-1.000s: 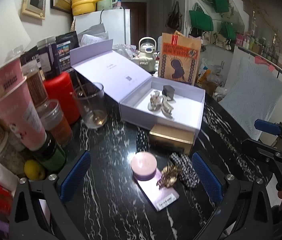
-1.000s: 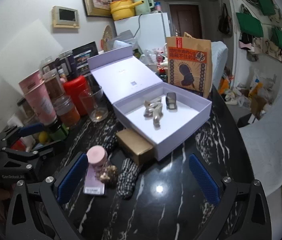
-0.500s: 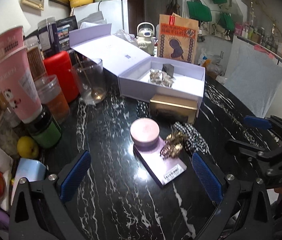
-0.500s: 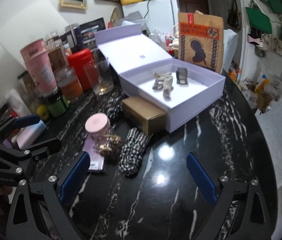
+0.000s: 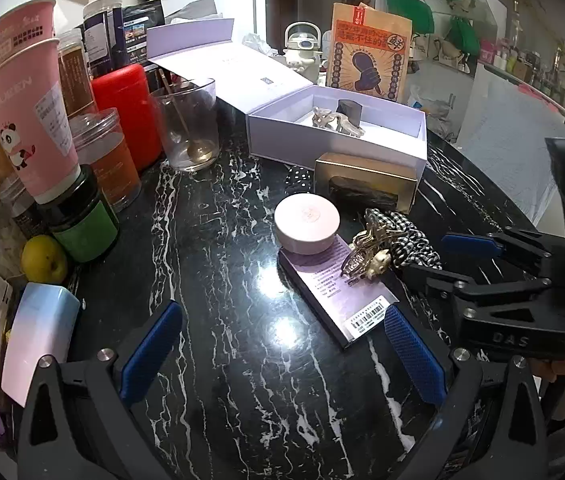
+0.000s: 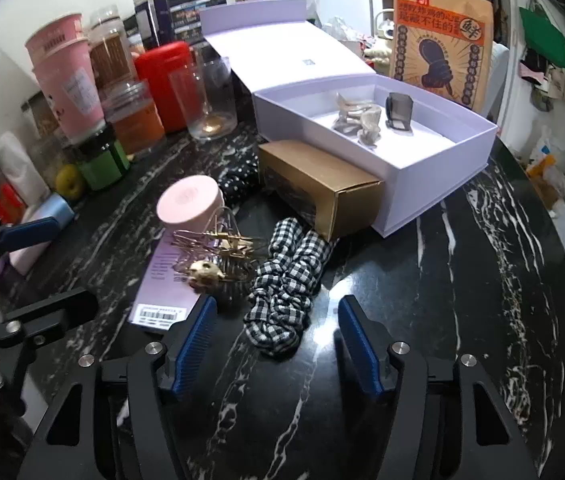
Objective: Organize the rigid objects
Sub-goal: 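Grasp the lavender card with the left gripper while the right gripper grasps the gingham scrunchie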
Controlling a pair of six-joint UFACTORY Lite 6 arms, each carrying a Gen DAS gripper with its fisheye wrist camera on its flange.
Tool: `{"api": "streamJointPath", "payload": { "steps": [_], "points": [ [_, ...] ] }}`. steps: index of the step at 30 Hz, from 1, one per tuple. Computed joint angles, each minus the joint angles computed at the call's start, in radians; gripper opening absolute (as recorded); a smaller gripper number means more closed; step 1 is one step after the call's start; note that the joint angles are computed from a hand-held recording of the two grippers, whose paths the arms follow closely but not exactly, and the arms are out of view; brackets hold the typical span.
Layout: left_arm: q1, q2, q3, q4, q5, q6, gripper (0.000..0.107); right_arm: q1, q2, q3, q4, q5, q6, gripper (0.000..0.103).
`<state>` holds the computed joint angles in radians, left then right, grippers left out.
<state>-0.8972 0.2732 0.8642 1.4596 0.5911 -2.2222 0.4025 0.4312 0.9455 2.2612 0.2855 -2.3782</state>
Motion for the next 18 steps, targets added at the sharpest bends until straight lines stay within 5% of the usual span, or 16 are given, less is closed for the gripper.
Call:
{"api": "streamJointPath", "payload": {
  "steps": [7, 18],
  "points": [
    [0.014, 0.015, -0.004, 0.056, -0.033, -0.052, 0.103, 0.004, 0.042, 0.034, 0.012, -0.012, -0.017, 0.031],
    [0.028, 0.136, 0.117, 0.098, -0.093, -0.058, 0.103, -0.045, -0.036, -0.074, 0.048, 0.029, -0.094, 0.024]
  ]
}}
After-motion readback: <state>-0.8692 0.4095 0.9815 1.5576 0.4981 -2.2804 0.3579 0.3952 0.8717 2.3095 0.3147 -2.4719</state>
